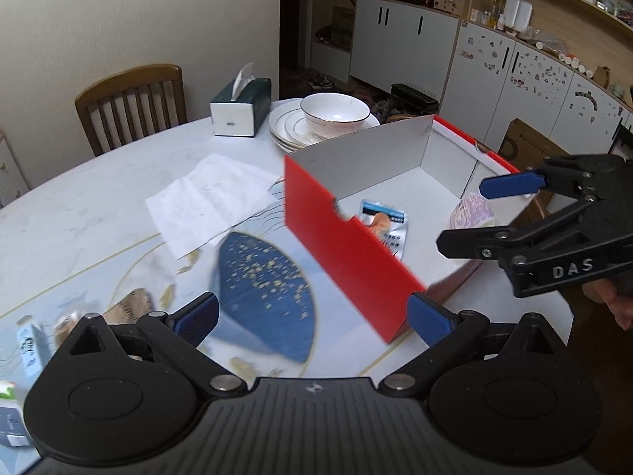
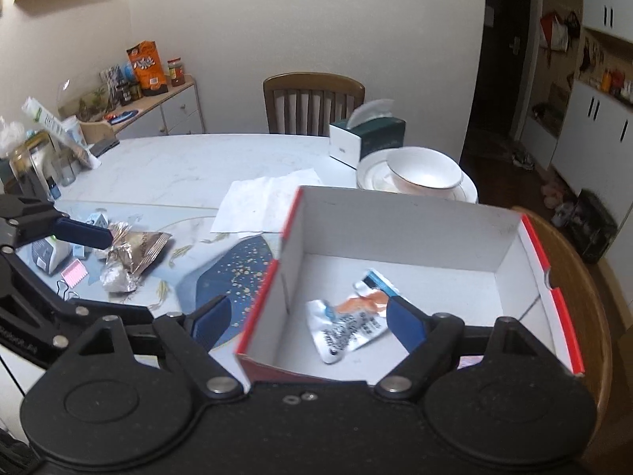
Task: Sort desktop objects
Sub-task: 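Move right tool to pink binder clip while left tool approaches white tooth plush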
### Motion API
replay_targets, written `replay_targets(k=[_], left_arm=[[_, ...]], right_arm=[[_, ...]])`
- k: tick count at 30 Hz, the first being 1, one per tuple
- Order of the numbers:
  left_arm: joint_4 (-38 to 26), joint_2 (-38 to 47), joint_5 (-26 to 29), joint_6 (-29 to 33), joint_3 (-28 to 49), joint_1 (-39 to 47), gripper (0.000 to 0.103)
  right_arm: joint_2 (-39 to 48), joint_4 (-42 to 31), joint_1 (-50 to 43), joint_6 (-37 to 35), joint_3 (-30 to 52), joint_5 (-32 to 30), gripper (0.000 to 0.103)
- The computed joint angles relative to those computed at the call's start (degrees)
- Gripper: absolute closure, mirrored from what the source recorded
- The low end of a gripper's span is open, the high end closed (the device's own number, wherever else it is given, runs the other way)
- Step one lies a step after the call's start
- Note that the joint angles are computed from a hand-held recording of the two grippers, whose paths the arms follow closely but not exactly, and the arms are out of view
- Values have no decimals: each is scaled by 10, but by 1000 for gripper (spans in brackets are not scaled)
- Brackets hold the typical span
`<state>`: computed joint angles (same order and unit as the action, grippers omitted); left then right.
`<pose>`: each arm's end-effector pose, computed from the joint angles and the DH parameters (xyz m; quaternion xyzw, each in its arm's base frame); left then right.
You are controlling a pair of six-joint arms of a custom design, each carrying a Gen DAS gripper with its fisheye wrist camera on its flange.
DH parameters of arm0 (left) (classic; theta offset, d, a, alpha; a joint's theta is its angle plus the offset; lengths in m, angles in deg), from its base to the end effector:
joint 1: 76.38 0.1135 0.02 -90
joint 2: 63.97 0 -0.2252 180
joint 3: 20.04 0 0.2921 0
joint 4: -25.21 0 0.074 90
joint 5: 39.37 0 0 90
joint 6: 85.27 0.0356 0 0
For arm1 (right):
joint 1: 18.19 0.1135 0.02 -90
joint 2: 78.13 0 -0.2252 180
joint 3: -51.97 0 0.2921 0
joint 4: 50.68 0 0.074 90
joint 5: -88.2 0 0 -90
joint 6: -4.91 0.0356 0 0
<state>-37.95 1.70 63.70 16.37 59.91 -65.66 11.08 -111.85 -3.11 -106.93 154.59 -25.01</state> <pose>0.2783 0.0445 0.3089 0.0474 0.9299 -0.0369 0.3629 0.3563 0.1105 0.3274 -0.3581 0.8438 0.1665 0.3634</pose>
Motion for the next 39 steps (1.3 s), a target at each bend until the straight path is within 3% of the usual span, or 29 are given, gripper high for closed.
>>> replay_targets(k=[10,18,28,39], left_arm=[[-33,-94,67,113,-65,139,1],[-71,-111,147,221,-82,290,1],[-102,-76,208,351,-77,427,2],[-87,-8,215,424,-75,501,2]], right_arm=[[-44,-6,104,85,-55,27,18],[-73,8,192,172,-99,60,18],[-74,14,288,228,-116,116,20],[-37,17,347,275,-106,162,20]])
